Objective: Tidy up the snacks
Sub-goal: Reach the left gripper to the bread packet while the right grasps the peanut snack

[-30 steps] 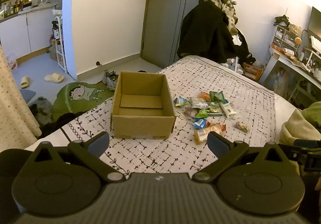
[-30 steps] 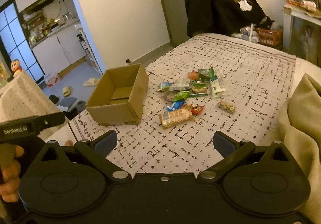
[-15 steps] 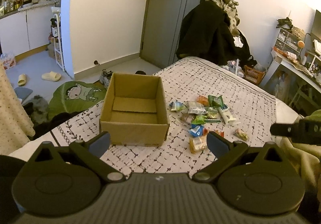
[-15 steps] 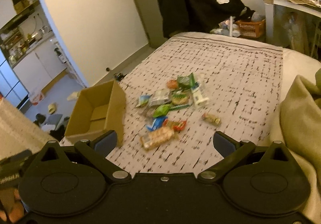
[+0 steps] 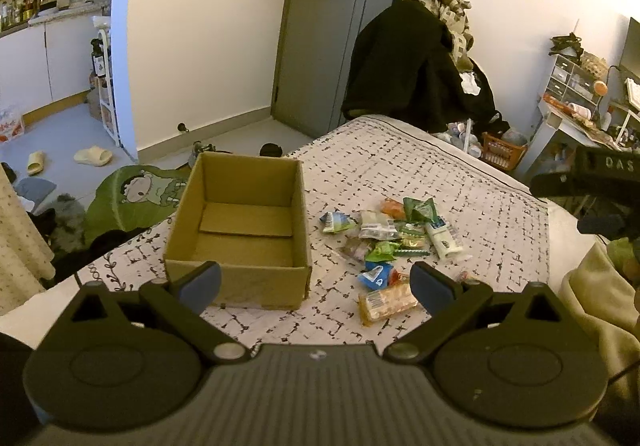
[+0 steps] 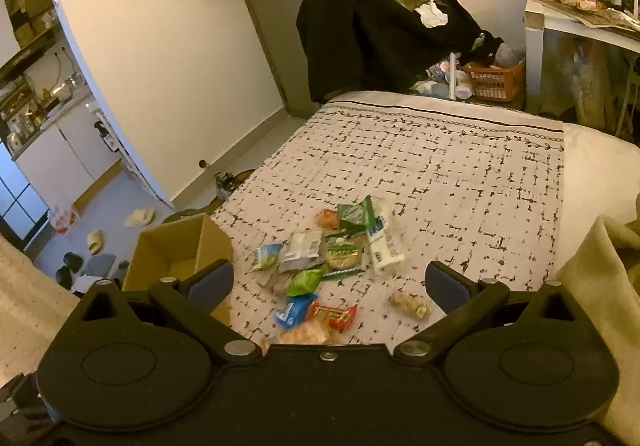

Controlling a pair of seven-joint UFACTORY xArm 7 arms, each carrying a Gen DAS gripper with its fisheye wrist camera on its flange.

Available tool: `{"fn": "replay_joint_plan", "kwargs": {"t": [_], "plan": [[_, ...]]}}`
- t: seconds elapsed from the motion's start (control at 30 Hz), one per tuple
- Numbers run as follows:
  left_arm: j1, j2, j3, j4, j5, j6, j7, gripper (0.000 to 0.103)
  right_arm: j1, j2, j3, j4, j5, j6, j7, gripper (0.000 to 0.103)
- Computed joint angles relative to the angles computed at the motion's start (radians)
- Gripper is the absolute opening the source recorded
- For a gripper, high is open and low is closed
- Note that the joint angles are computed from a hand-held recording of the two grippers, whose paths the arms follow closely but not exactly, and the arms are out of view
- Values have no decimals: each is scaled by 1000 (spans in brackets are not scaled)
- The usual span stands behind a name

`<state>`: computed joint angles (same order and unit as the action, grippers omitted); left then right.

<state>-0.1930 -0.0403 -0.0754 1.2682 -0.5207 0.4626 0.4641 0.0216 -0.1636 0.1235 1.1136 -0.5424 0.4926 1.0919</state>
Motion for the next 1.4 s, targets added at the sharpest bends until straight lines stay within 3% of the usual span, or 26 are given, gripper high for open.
{"fn": "replay_joint_plan", "kwargs": {"t": [0.4,0.53,0.7,0.9,1.1,1.2,1.4], "plan": [[-22,78,-41,30,21,-64,-45,95,-17,44,-39,-75,67,-81,-20,103],[-26,123,-57,57,39,-53,-75,92,-16,63,-55,-104,122,-146,-29,103],[-30,184,-83,89,55,-52,-92,90,-10,96,-66,-97,150,-155,-69,102],[-35,261,-103,130,101,-25,-91,90,4,135,-84,-77,209,-128,-162,99],[-42,345,-109,182,167,20,-130,90,13,184,-101,-33,185,-86,-192,98],[-49,381,-111,204,203,19,-147,90,14,211,-108,-15,237,-85,-264,98],[-94,463,-72,265,346,71,-247,90,21,265,-122,21,290,-38,-367,95]]}}
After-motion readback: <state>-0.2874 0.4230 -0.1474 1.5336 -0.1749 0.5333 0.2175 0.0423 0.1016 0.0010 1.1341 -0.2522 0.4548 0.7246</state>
